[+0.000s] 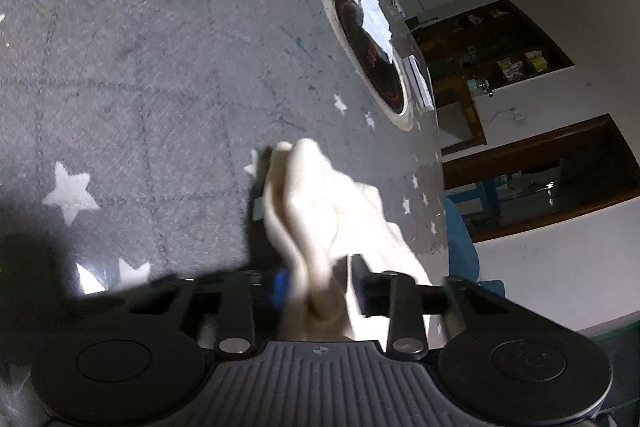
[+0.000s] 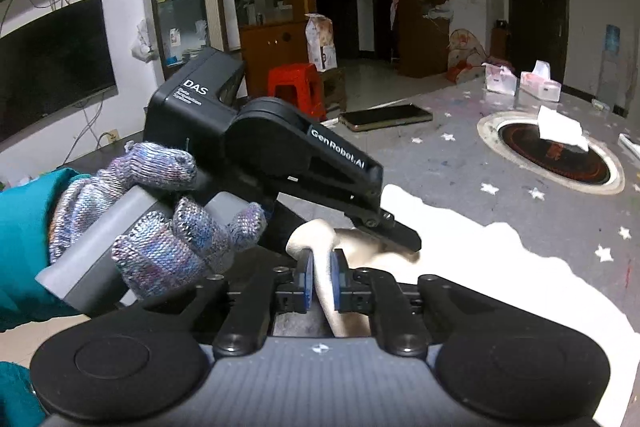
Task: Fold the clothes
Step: 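Grasp the side edge with the right gripper while the left gripper grasps it too, then lift the side edge with both grippers and fold it over the rest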
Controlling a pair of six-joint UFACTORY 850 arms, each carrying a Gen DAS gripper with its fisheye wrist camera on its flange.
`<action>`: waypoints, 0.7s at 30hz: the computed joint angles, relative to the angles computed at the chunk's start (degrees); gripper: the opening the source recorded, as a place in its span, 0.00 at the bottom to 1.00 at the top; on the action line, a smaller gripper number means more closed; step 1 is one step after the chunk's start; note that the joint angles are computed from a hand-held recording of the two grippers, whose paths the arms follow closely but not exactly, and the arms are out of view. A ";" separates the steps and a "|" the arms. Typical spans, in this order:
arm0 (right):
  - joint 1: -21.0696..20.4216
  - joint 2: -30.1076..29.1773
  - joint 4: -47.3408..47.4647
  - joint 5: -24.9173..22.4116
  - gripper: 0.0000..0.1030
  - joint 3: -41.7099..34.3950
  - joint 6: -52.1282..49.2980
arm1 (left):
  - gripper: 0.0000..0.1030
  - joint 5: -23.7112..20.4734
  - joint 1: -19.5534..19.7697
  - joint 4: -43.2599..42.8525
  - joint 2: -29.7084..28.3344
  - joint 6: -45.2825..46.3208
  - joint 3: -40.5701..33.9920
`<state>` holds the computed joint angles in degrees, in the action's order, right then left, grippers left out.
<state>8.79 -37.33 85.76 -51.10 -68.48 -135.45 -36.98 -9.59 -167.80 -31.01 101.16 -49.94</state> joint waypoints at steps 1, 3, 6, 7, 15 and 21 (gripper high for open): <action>-0.22 0.03 0.05 -0.10 0.14 0.07 0.11 | 0.24 -0.37 0.10 0.24 -0.06 -0.18 0.16; -1.00 0.03 0.21 -0.28 0.17 0.06 0.70 | 0.23 -1.05 0.27 0.62 -0.08 -0.36 0.47; -2.44 -0.03 2.14 0.86 0.22 0.10 1.53 | 0.23 -1.22 0.17 0.24 -0.03 0.51 0.63; -3.01 -0.31 3.31 1.74 0.22 -0.11 1.85 | 0.23 -1.17 0.12 0.06 0.00 0.85 0.65; -6.98 -4.25 15.06 12.37 0.28 -4.57 4.36 | 0.23 1.04 -0.66 -2.72 0.34 5.71 0.06; -9.12 -9.14 15.94 15.12 0.43 -11.11 12.51 | 0.23 3.72 -1.22 -5.25 0.57 10.40 -0.78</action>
<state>-0.33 -46.47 101.70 -35.98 -79.58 -122.94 -33.26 -10.81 -173.04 -30.44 111.56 -50.71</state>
